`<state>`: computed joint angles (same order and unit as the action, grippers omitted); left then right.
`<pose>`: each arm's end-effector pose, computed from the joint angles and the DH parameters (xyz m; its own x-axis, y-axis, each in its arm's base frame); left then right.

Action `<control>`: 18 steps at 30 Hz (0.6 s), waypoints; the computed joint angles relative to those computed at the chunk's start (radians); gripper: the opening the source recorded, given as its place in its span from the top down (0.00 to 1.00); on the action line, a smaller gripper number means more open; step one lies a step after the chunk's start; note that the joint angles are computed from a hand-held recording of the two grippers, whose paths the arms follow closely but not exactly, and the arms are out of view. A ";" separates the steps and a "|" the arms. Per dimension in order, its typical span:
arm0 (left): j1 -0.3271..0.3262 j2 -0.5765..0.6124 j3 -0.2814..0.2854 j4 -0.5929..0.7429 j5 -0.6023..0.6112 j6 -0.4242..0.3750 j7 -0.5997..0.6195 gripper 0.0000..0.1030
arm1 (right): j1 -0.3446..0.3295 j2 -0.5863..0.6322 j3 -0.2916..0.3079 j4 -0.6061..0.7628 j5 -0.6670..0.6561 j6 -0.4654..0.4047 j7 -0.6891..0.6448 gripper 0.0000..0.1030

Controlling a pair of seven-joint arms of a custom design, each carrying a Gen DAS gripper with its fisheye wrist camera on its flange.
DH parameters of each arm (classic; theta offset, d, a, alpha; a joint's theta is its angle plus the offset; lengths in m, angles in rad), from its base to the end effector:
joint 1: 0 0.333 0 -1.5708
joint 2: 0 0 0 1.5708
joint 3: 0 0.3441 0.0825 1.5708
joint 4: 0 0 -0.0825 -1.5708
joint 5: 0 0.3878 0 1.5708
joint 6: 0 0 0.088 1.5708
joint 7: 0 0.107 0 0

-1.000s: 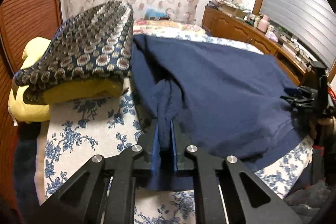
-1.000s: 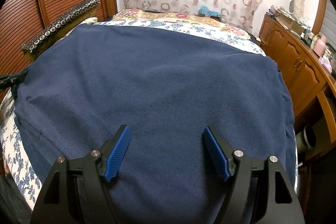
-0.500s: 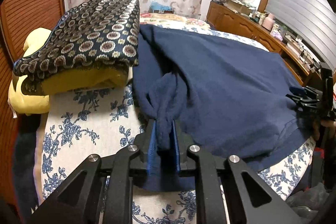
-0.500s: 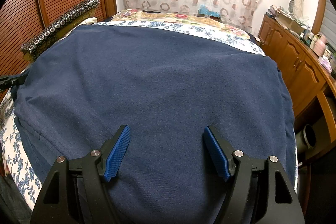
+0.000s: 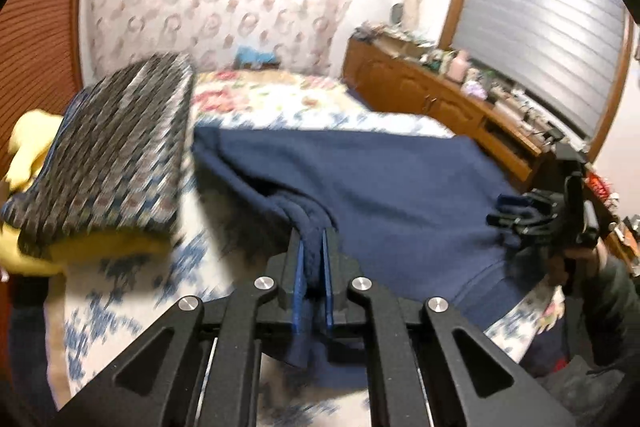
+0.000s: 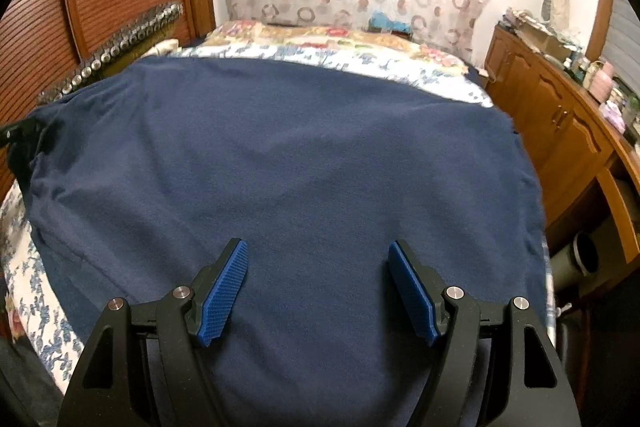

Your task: Fold small clothes

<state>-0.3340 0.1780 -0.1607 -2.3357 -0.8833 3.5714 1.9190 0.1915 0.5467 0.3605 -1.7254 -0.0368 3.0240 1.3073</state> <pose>0.5188 -0.1671 0.3875 0.0586 -0.9736 0.2208 -0.5907 -0.2121 -0.7785 0.6482 0.3457 0.3995 0.6528 -0.7569 0.0322 -0.5145 -0.4742 -0.7145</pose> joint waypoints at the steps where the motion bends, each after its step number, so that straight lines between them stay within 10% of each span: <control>1: 0.015 -0.001 -0.007 0.004 0.035 -0.006 -0.020 0.92 | -0.013 -0.010 0.012 -0.015 0.005 0.015 -0.008 0.28; 12: 0.072 0.098 -0.049 0.235 0.378 -0.136 -0.142 0.92 | -0.287 -0.111 0.252 -0.216 0.019 0.185 -0.018 0.28; 18: 0.019 0.173 -0.012 0.397 0.461 -0.248 -0.156 0.92 | -0.332 -0.150 0.263 -0.313 -0.030 0.276 0.066 0.28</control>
<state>-0.3151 0.3512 -0.1727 -1.9384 -0.4227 3.3235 1.7635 -0.1408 0.3963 0.6234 -2.0381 -0.0671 3.2998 1.3738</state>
